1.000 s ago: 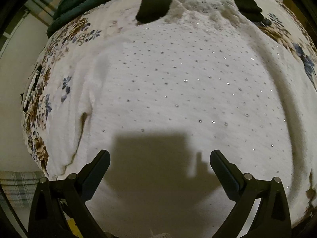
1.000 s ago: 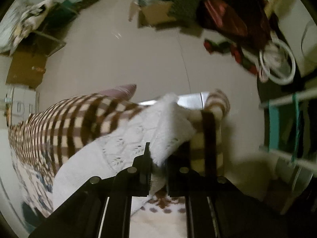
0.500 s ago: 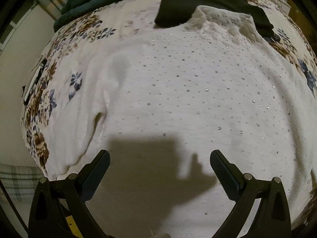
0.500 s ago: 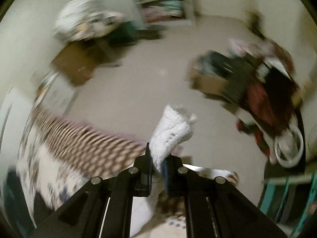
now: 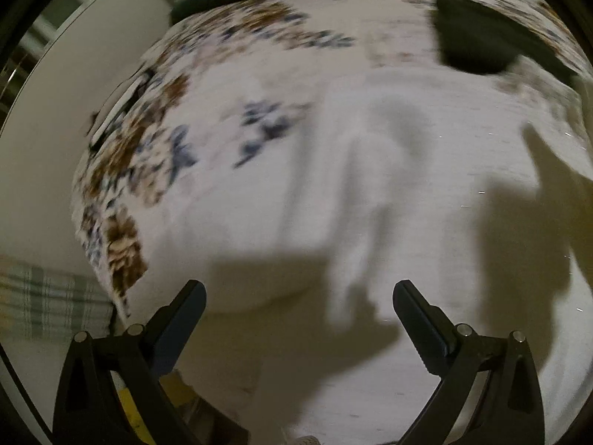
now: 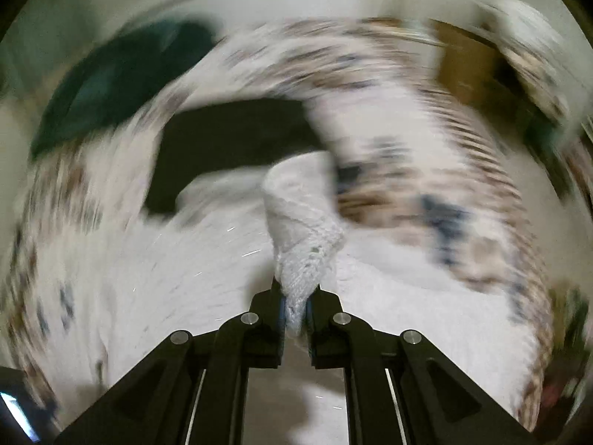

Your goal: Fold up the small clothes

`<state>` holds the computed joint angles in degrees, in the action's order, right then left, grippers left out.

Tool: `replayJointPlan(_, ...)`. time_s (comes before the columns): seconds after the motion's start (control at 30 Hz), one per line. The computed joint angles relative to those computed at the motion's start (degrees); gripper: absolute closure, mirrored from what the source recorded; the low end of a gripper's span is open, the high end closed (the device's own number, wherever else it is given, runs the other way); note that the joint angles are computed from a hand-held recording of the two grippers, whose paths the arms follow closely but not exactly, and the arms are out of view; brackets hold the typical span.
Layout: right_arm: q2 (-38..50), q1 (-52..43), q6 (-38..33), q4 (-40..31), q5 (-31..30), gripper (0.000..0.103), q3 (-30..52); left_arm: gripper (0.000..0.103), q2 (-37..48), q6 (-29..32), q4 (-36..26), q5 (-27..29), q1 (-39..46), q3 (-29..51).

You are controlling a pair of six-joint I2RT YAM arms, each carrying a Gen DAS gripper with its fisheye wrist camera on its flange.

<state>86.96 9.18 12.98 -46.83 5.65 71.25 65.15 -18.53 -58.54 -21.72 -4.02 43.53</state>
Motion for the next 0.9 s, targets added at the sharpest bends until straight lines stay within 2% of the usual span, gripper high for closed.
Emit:
replayJointPlan(0.1,12.7,16.7,4.4,4.3,6.4,0.094,3.6,0.000,-1.9,7.5,3.3,1.0,10.6,-2.7)
replayJointPlan(0.2,23.7,27.6,5.5,5.3,9.8,0.094,10.9,0.000,-2.2,12.4,5.9,1.9,17.6,-4.3)
replayJointPlan(0.37,32.6,38.6,6.0,5.0,13.2,0.094,18.1,0.000,-0.5,18.2,9.5,4.0,25.8,-5.1)
replayJointPlan(0.5,36.0,40.5,5.2,2.5,15.3,0.092,21.0,0.000,0.3,21.6,11.0,6.1,29.6,-4.4)
replayJointPlan(0.57,35.1,38.5,6.6,0.5,12.4,0.090,20.5,0.000,0.7,23.5,11.7,7.5,31.6,-4.0)
replayJointPlan(0.63,34.1,35.7,8.6,-1.5,6.7,0.066,21.0,0.000,1.2,25.7,11.3,9.0,34.1,-3.3)
replayJointPlan(0.7,28.7,31.8,11.7,-0.4,-1.2,0.046,16.7,0.000,1.5,28.4,10.7,10.9,37.9,-2.4)
replayJointPlan(0.73,24.3,29.7,14.3,1.4,-5.2,0.040,12.3,0.000,1.7,30.9,10.2,12.0,41.3,-1.7)
replayJointPlan(0.8,18.1,26.8,18.0,2.1,-8.8,0.034,7.1,0.000,2.8,34.0,9.5,13.8,46.0,-0.4)
replayJointPlan(0.9,9.4,21.4,21.6,1.4,-13.0,0.031,-0.5,0.000,8.0,40.8,6.9,18.6,57.3,3.8)
